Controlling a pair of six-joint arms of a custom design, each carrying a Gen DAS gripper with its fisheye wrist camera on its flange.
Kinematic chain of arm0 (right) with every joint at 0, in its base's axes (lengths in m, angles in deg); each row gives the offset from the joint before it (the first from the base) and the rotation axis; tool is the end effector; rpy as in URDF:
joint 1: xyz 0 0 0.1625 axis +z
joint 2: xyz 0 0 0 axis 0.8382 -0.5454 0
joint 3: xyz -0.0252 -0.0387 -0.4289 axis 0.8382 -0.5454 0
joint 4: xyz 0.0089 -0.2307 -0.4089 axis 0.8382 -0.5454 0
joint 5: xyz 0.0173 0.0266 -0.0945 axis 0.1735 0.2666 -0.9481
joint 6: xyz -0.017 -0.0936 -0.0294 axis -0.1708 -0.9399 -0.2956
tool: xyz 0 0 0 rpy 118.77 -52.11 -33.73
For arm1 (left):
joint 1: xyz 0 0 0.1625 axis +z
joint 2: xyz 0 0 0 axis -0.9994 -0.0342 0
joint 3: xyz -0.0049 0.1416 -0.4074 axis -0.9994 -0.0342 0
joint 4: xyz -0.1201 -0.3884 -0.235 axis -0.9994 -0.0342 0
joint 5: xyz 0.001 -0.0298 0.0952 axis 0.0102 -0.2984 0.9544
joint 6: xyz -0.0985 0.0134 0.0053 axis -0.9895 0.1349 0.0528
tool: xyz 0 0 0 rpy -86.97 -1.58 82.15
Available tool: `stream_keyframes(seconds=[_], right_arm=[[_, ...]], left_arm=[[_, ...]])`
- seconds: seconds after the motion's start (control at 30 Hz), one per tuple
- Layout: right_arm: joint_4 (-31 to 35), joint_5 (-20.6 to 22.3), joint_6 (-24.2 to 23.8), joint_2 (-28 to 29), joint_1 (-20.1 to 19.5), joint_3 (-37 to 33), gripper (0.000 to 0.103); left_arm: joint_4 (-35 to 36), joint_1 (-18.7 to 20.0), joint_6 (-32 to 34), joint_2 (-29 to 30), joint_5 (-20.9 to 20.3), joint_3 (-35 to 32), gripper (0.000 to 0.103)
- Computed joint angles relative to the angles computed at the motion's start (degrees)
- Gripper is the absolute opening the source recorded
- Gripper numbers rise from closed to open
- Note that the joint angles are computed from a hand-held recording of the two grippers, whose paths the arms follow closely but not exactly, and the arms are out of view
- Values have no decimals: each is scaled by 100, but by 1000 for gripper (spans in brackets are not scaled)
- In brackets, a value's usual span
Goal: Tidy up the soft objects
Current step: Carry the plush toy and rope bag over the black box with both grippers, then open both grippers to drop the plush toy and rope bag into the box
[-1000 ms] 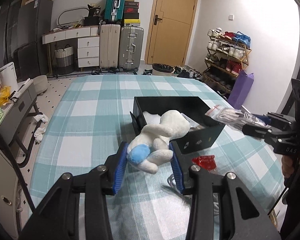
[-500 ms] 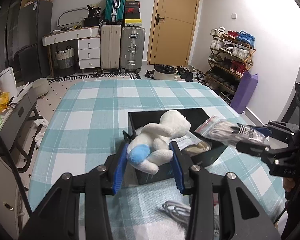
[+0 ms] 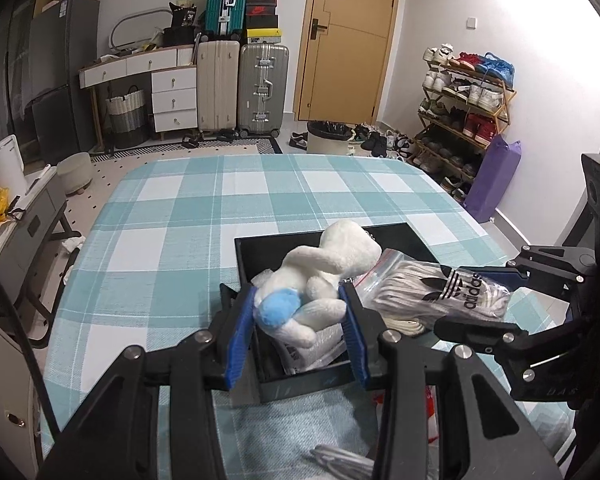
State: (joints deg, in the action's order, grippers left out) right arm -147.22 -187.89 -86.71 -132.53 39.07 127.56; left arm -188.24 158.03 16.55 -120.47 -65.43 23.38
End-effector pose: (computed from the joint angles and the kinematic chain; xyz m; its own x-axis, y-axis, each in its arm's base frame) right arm 0.1507 -0.6276 0.1015 -0.6622 -0.2489 0.7068 -0.6152 0.7192 -0.3230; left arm -0.0896 -0.7081 0.1119 -0.6572 0.5939 -0.4641 0.7518 0.5609 -0.3467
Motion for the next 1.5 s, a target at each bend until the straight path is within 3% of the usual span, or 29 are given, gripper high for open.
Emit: stream_keyframes(seconds=[0.47, 0.87, 1.13, 1.27, 1.37, 1.43, 1.5], right_arm=[[867, 167, -193, 202, -168, -589, 47], [1311, 313, -650, 321, -288, -917, 50], [528, 250, -855, 295, -307, -718, 63], [-128, 87, -846, 296, -288, -564, 79], [-520, -144, -802, 350, -267, -527, 86], [-640, -315, -772, 402, -248, -543, 91], [-709, -437, -696, 429, -236, -543, 94]], left_arm=[[251, 15, 67, 419, 215, -431, 40], [315, 14, 242, 575, 212, -583, 41], [500, 27, 189, 533, 97, -594, 50], [539, 36, 198, 480, 31, -551, 60], [471, 27, 252, 406, 27, -449, 63], [472, 28, 283, 353, 0, -389, 67], [392, 32, 343, 278, -83, -281, 80]])
